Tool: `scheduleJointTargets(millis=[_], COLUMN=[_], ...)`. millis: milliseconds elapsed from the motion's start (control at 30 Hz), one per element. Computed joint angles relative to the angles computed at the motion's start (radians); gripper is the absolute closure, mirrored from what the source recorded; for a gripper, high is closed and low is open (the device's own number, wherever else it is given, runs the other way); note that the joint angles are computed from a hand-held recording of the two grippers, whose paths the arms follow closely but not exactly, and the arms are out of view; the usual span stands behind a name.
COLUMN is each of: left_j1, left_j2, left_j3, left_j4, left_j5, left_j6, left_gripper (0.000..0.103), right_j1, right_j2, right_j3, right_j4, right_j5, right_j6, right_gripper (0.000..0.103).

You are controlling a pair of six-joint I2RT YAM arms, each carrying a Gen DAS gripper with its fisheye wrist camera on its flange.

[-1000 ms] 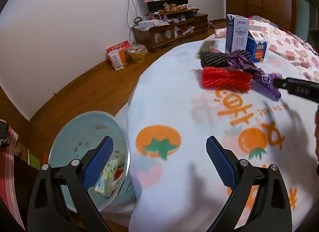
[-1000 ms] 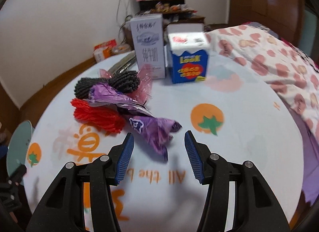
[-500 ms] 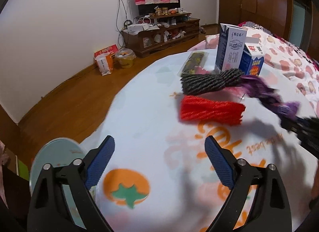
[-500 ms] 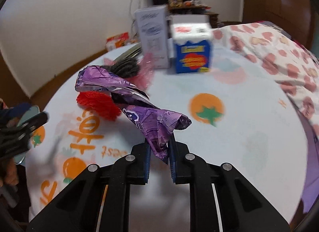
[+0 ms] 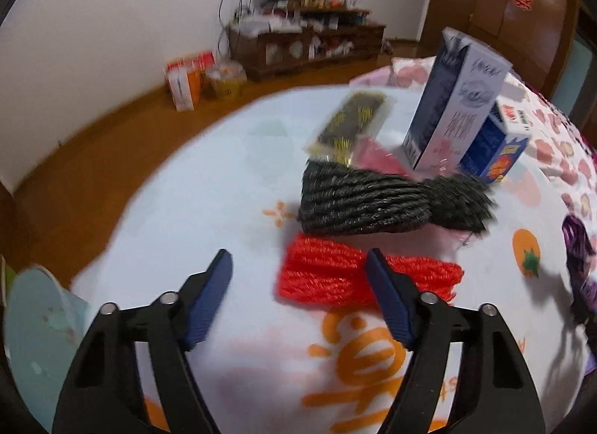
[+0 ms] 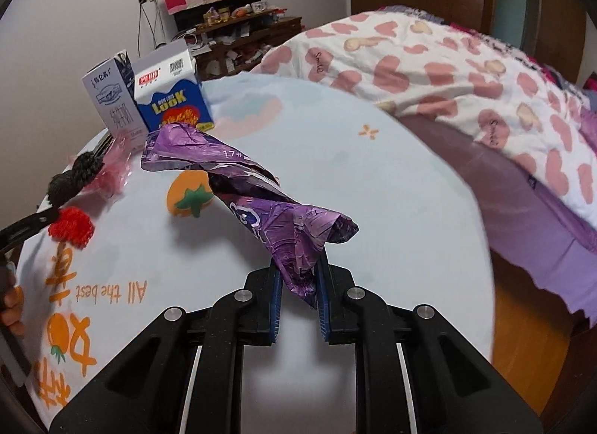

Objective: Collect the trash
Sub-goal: 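Grasp the red mesh net with the left tool while the right tool holds the purple wrapper, then carry the red net and purple wrapper over the blue bin with both tools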

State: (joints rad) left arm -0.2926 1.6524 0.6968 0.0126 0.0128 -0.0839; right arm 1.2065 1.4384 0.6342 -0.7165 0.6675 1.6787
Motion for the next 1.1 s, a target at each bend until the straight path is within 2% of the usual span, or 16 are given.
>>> scheduleJointTargets(millis=[67, 133, 267, 300, 433, 533, 700, 833, 933, 1100], left_j1=[0.001, -0.008, -0.034, -0.029, 0.011, 0.026, 0.090, 0.161, 0.191, 0.374], left_j2=[0.011, -0.005, -0.046, -0.056, -0.135, -0.252, -0.480, -0.664, -0.748, -0.893], left_j3=[0.001, -0.014, -0.062, -0.072, -0.126, -0.193, -0.277, -0.336, -0.350, -0.356], left_j4=[0.007, 0.013, 0.038, 0.034, 0.001, -0.021, -0.133, -0.241, -0.300, -0.437], left_j5=[0.018, 0.039, 0.016, 0.023, 0.076, 0.074, 0.111, 0.138, 0.134, 0.237], left_j6=[0.004, 0.037, 0.065, 0.071, 0.084, 0.109, 0.164, 0.220, 0.245, 0.368], left_gripper=[0.042, 0.063, 0.082, 0.091, 0.091, 0.091, 0.091, 0.091, 0.091, 0.091], right_j1=[0.003, 0.002, 0.011, 0.019, 0.066, 0.121, 0.200, 0.251, 0.283, 0.312], right_j2=[0.014, 0.018, 0.005, 0.010, 0.009, 0.022, 0.064, 0.128, 0.188, 0.278], right_j3=[-0.006, -0.008, -0.013, -0.009, 0.012, 0.040, 0.111, 0.188, 0.249, 0.347], right_j4=[0.028, 0.046, 0.035, 0.027, -0.031, -0.086, -0.176, -0.227, -0.232, -0.217], right_j5=[-0.003, -0.006, 0.008, 0.009, 0.026, 0.040, 0.054, 0.057, 0.057, 0.053], right_j6=[-0.010, -0.023, -0.001, 0.013, 0.075, 0.155, 0.258, 0.308, 0.319, 0.310], right_gripper=[0.086, 0.086, 0.086, 0.086, 0.086, 0.086, 0.086, 0.086, 0.086, 0.086])
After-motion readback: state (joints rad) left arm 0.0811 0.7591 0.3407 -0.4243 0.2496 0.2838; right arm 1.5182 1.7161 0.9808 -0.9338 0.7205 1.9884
